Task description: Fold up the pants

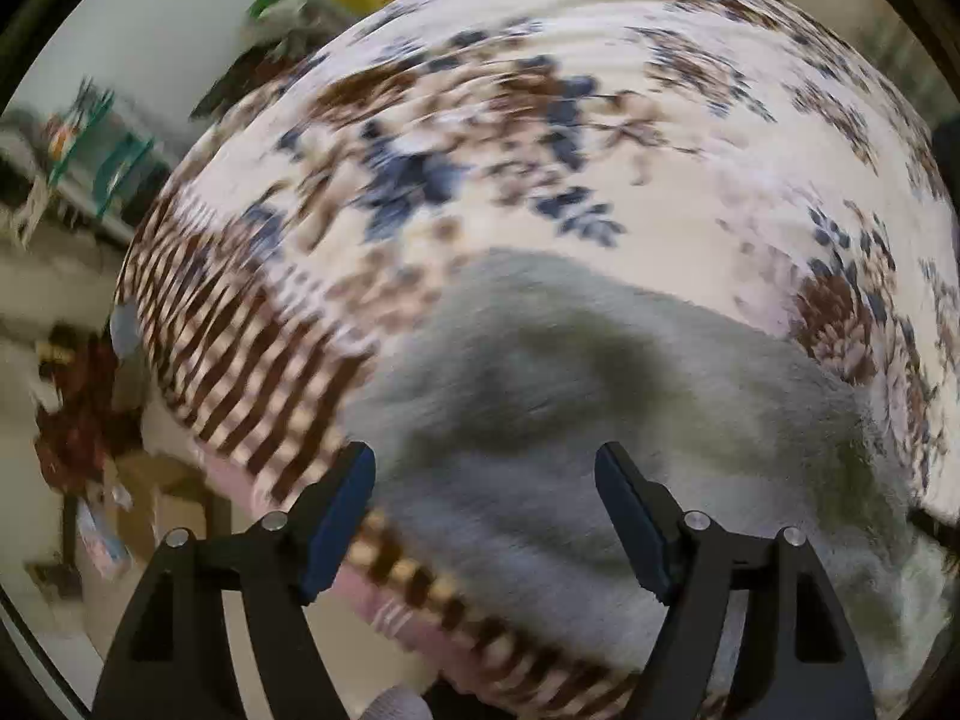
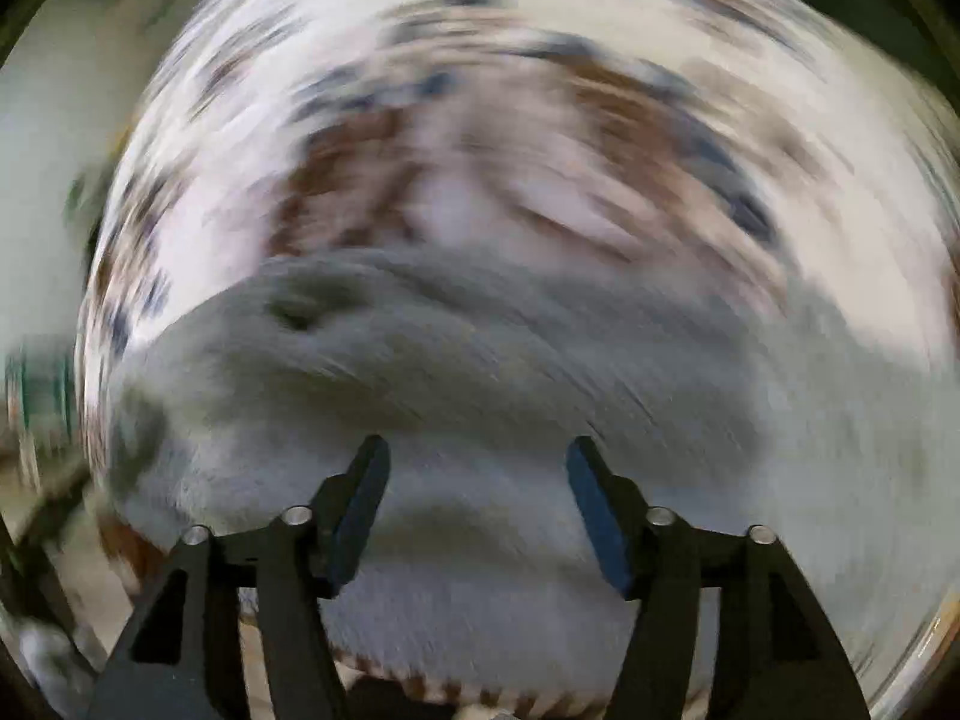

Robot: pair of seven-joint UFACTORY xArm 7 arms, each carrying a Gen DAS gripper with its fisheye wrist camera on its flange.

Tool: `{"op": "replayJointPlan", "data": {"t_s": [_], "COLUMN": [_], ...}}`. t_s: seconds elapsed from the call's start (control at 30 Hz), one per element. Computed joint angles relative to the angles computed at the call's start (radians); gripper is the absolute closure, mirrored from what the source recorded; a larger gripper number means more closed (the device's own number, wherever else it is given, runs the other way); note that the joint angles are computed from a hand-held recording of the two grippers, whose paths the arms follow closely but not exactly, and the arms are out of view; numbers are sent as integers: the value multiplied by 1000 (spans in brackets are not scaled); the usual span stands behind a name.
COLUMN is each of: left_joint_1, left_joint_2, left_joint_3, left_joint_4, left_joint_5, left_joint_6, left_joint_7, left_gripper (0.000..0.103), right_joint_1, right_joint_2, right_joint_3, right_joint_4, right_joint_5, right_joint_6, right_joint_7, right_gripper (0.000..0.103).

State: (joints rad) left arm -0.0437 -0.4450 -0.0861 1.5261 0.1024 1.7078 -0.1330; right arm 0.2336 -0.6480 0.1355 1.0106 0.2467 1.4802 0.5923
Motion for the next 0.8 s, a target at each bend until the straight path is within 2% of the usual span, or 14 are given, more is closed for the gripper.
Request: {"op": "replayJointPlan", "data": {"t_s": [0.03,0.1,0.17,0.23,0.27,0.37,0.47,0.57,0.63,0.67,0.7,0.73,0.8], "left_joint_1": [-10,-35,-62,-90,-104,-140,-167,-187,-197,-201,-203,-205,-201], "left_joint_2": [7,50,100,149,166,218,248,271,285,285,283,280,254], "left_joint_3": [-21,-60,-80,-89,-92,-96,-98,-99,-98,-96,-92,-88,-75], "left_joint_4": [-19,-38,-37,-15,-7,39,74,86,92,91,91,98,103], "left_joint_5": [4,8,1,-6,-4,8,23,44,44,46,43,37,20], "left_joint_6": [-27,-51,-66,-63,-70,-79,-80,-81,-60,-52,-45,-28,-12], "left_joint_7": [-6,-20,-37,-43,-46,-30,-22,-15,-17,-16,-9,0,13], "left_gripper": [29,29,29,29,29,29,29,28,29,29,29,29,28], "right_joint_1": [23,57,55,44,32,-12,-59,-87,-97,-105,-119,-134,-174], "right_joint_2": [59,211,290,292,283,219,186,212,260,266,243,216,124], "right_joint_3": [-7,-3,13,-5,-15,-34,-56,-75,-109,-111,-126,-138,-162], "right_joint_4": [20,88,109,87,83,73,75,77,83,73,51,36,5], "right_joint_5": [-5,-67,-133,-106,-89,-87,-104,-126,-58,-32,-4,14,33], "right_joint_6": [-18,47,105,96,93,38,-6,-16,31,30,29,29,29], "right_joint_7": [-78,-239,-302,-332,-324,-285,-255,-277,-292,-272,-261,-246,-198], "right_gripper": [36,35,37,71,94,97,97,97,95,88,78,73,49]}}
